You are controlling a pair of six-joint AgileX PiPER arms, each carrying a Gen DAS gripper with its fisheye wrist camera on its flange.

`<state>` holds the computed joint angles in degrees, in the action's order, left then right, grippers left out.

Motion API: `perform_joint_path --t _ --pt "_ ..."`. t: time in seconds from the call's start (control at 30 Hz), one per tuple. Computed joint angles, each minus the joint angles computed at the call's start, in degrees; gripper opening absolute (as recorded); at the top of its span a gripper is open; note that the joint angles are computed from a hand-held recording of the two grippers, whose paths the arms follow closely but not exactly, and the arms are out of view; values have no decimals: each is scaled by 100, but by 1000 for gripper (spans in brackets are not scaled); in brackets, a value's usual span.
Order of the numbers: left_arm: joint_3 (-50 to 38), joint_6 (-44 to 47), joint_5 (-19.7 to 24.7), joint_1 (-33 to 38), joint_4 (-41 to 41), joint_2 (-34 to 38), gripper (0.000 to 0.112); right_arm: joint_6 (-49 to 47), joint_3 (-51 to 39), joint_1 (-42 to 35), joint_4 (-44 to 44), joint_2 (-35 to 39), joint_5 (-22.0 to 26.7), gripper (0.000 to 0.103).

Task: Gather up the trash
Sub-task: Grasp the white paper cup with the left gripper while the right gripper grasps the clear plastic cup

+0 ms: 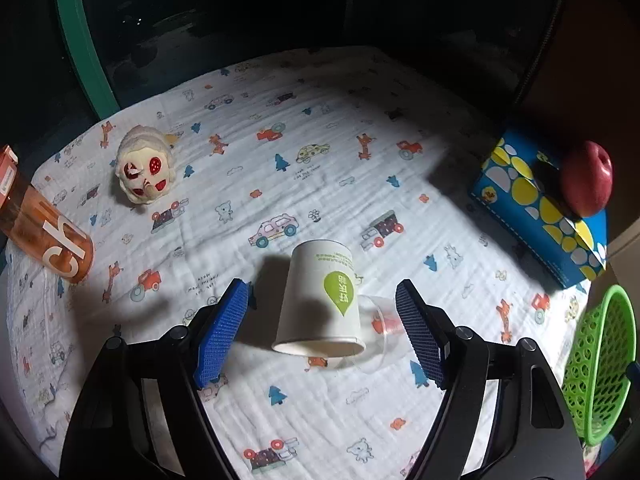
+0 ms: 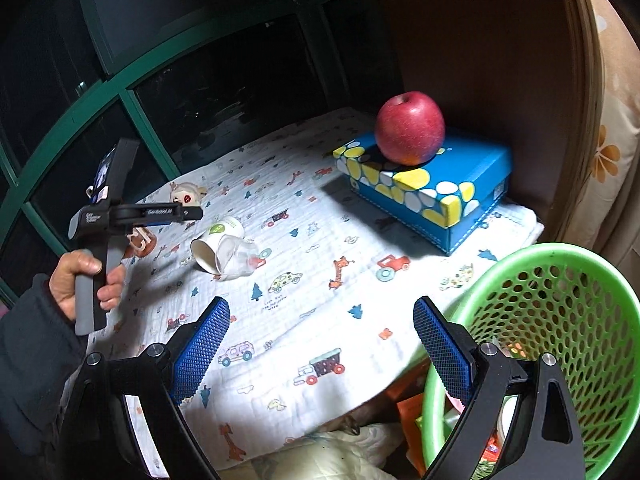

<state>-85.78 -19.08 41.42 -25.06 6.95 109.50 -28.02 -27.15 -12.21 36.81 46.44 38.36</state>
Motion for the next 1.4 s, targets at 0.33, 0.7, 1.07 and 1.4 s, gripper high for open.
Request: perform_joint_path --t 0.33,0.7,1.07,1.4 --pt "-1002 777 466 341 -817 986 74 265 -85 793 -30 888 -858 90" --pt "-1244 1229 516 561 -1541 1487 74 382 -233 1342 -5 1576 -1317 90" --pt "-143 1939 -222 889 -2231 738 56 10 -524 1941 469 2447 -1754 90" --pt "628 2304 -299 1371 -2553 -113 56 -994 -1235 2457 1460 3702 -1995 79"
